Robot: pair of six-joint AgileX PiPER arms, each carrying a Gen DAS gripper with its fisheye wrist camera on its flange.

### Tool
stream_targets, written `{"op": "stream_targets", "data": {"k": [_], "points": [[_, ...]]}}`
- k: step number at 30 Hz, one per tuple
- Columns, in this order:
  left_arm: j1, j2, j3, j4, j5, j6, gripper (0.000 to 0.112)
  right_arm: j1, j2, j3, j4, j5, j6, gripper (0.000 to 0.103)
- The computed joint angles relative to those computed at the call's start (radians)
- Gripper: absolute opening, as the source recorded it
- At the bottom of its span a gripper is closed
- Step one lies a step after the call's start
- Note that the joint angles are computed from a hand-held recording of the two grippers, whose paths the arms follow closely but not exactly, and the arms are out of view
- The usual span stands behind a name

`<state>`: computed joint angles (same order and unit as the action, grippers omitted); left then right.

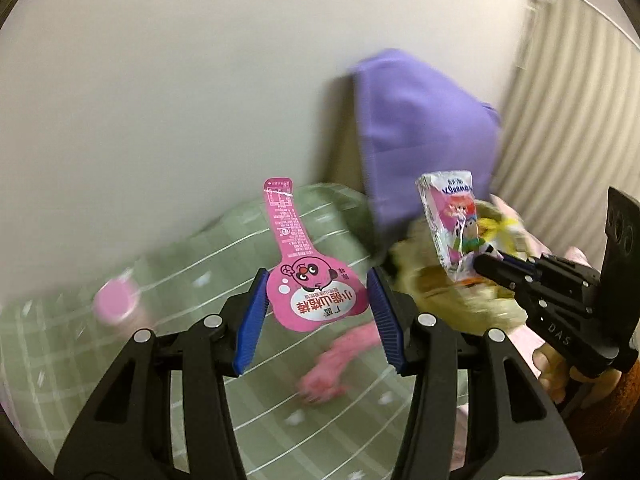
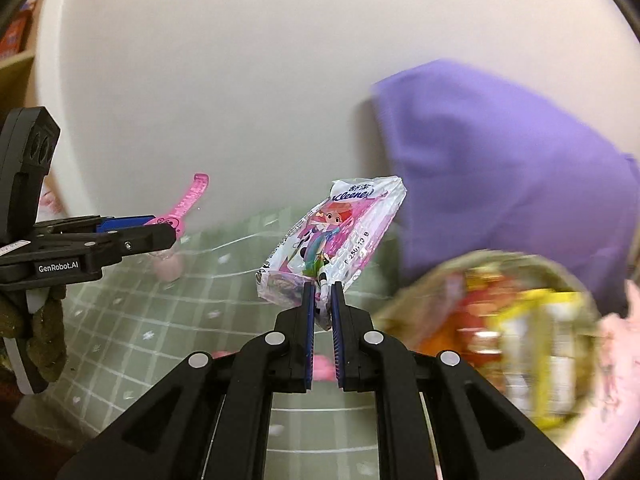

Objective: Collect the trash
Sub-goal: 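Carry the lollipop wrapper and tissue pack over the yellow bag while both tools hold them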

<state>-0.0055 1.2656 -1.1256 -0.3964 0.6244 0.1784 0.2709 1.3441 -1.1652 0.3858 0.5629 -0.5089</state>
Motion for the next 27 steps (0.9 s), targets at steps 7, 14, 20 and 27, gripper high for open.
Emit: {"op": "stream_targets", "data": {"k": [7, 14, 20, 27], "points": [[-0.148, 0.193, -0.263, -0.18, 0.069, 0.175, 0.047, -0.258, -0.121, 0.0, -0.012, 0.035, -0.026, 0.01], [-0.283, 0.465, -0.591, -0.229, 0.202, 0.187, 0.047, -0.494, -0.035, -0.034, 0.109, 0.166, -0.21, 0.01], [-0.356, 0.74, -0.916, -0.107, 0.364, 0.04, 0.047, -0.495, 0.086, -0.04, 0.125, 0.194, -0.289, 0.01], [-0.384, 1.048, -1.377, 0.01, 0.576, -0.127, 0.047, -0.477, 0.246, -0.137, 0.127, 0.203, -0.346, 0.01]]}}
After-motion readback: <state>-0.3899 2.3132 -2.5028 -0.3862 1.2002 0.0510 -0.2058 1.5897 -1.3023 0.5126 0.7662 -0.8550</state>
